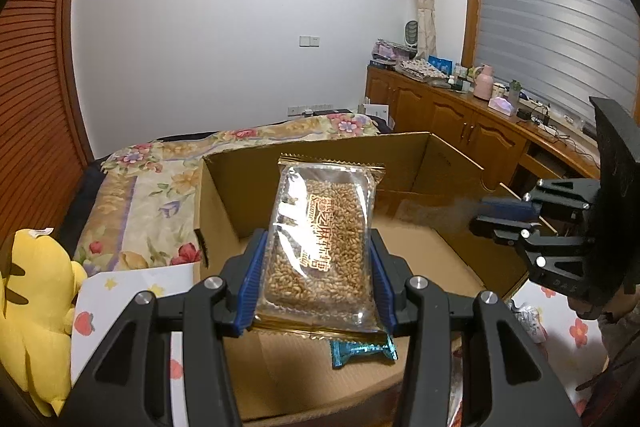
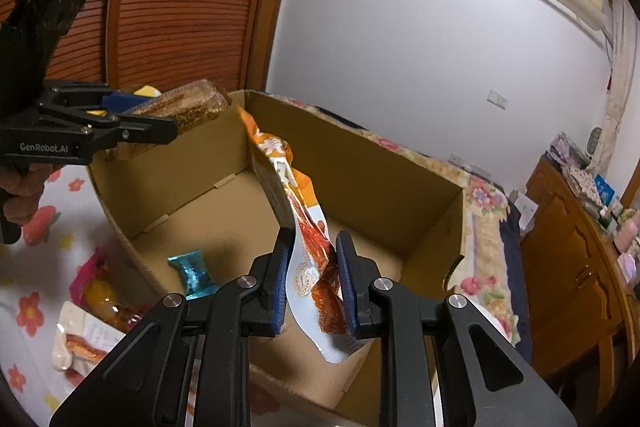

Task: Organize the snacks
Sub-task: 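Carry both packets over the box while the right tool opens to drop the orange packet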

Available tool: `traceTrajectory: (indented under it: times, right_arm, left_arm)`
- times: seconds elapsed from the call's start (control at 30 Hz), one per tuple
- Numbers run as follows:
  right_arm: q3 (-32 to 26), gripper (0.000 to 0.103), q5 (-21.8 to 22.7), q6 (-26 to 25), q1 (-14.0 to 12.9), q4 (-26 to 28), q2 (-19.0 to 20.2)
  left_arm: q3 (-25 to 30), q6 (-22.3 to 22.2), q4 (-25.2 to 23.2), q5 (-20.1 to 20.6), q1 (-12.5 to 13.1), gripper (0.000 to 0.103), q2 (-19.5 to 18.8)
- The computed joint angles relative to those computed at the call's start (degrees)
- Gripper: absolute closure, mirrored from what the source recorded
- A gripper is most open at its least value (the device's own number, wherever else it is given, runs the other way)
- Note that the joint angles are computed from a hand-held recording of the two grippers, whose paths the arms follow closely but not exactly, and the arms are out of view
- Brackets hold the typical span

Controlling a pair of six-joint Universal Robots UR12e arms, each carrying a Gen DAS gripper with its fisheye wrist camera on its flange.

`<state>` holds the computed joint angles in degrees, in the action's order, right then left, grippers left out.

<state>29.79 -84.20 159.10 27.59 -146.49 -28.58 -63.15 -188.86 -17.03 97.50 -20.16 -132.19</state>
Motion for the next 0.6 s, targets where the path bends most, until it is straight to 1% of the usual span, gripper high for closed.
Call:
traceTrajectory:
  times: [0.07,0.13,0.3,0.5,0.6]
  right_arm:
    - [-0.7,0.094,0.8,0.3,-0.1,0.9,0.4]
    - [-1.2,0.094,0.6,0.4,0.0,0.9,0.7]
    - [-1.4,0.094,1.7,1.2,-0.1,1.4,0.8]
    - [1.7,0.094,3.5,3.0,-0.6,-0.3,-0.8]
    - [3.6,0.094,3.7,3.8,-0.6,-1.5,-1.8]
  left_arm:
    - [0.9,0.1,-0.9,0.6,-0.2,0.056,-0.5]
    - [1.6,0.1,-1.7,0.7,-0.3,0.056,-0.9]
    - [2.5,0.1,-2.7,0.5,-0.3,0.056,-1.3]
    - [3.3,0.0,-4.1,0.5,-0.4,0.055,-1.7]
    - [3.7,-0.3,-4.9,0.6,-0.5,0.052,-1.8]
